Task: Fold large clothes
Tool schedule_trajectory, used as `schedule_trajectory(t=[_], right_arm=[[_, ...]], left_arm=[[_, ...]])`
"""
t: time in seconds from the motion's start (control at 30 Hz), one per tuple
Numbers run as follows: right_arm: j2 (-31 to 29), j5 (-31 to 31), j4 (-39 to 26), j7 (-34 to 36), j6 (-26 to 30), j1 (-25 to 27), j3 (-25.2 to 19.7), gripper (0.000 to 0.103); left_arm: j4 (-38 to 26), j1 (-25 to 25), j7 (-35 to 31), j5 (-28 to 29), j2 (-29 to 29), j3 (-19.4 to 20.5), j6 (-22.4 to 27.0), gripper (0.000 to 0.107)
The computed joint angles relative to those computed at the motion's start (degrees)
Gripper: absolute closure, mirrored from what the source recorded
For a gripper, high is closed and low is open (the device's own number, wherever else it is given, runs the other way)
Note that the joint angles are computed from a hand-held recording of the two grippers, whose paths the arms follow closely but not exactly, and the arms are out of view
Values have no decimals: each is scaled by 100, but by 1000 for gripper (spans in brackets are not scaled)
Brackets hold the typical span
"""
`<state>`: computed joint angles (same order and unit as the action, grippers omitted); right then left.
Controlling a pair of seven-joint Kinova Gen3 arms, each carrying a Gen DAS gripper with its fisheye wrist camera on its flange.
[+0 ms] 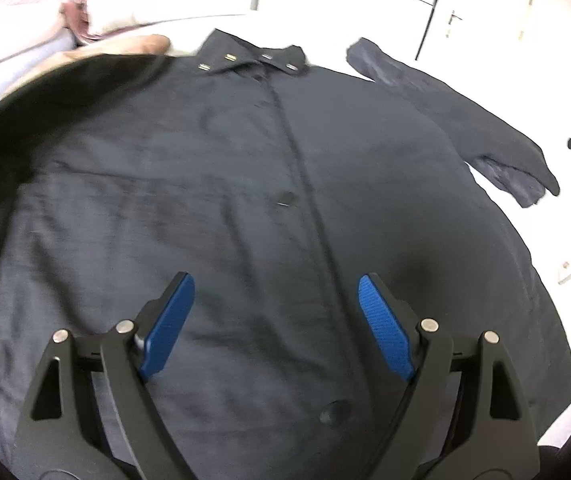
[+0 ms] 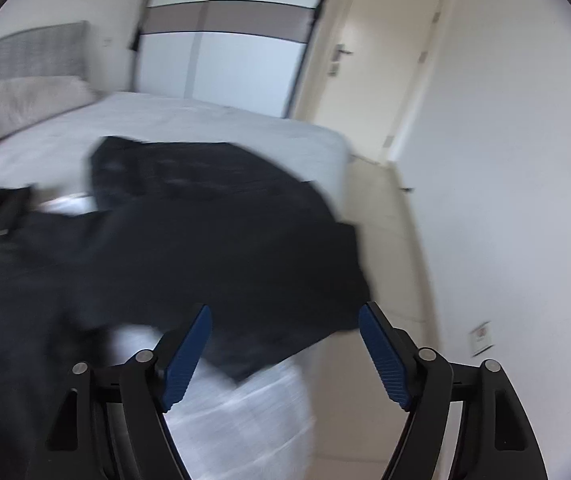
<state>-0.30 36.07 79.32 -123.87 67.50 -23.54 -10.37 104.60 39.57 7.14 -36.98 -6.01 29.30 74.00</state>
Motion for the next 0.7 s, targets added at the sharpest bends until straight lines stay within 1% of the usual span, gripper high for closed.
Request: schedule_trajectory(t=[0.07, 0.13, 0.23, 0.3, 0.37, 0.47, 0.57, 0.6, 0.63, 0.67, 0.7], right_arm=[[-201, -414, 141, -27, -47, -105, -135, 21], [-378, -667, 311, -109, -105, -199, -294, 20], [-665, -857, 881, -391, -419, -307, -588, 19], [-779, -985, 1167, -611, -519, -421, -843, 19], [-835, -1220, 1440, -695, -713, -528, -993, 18], [-801, -1310, 1752, -942, -946, -702, -1237, 18], [-667, -1336, 2083, -1199, -1196, -887, -1350, 18], [-548, -1341, 2114, -1294, -1164, -1058, -1291, 18], [-421, -1387, 2068, -1326, -1040, -1123, -1318, 18], [-284, -1477, 1972, -1284, -897, -1141, -1361, 18], [-224, -1525, 1916, -1261, -847, -1238, -1297, 18]], left_arm=[[-27, 38, 98, -19, -54, 93, 371, 23], [6, 31, 157, 55, -174, 101, 519, 23], [210, -115, 255, 232, -550, 144, 521, 23], [341, -254, 289, 386, -818, 184, 568, 23], [467, -390, 368, 493, -1110, 250, 599, 23], [630, -603, 447, 631, -1507, 386, 737, 23], [799, -854, 512, 802, -1868, 564, 1047, 23], [880, -934, 516, 894, -2024, 584, 1188, 23], [927, -1000, 489, 969, -2134, 578, 1247, 23], [987, -1058, 465, 1061, -2286, 539, 1311, 23], [1069, -1097, 447, 1181, -2517, 452, 1398, 23]])
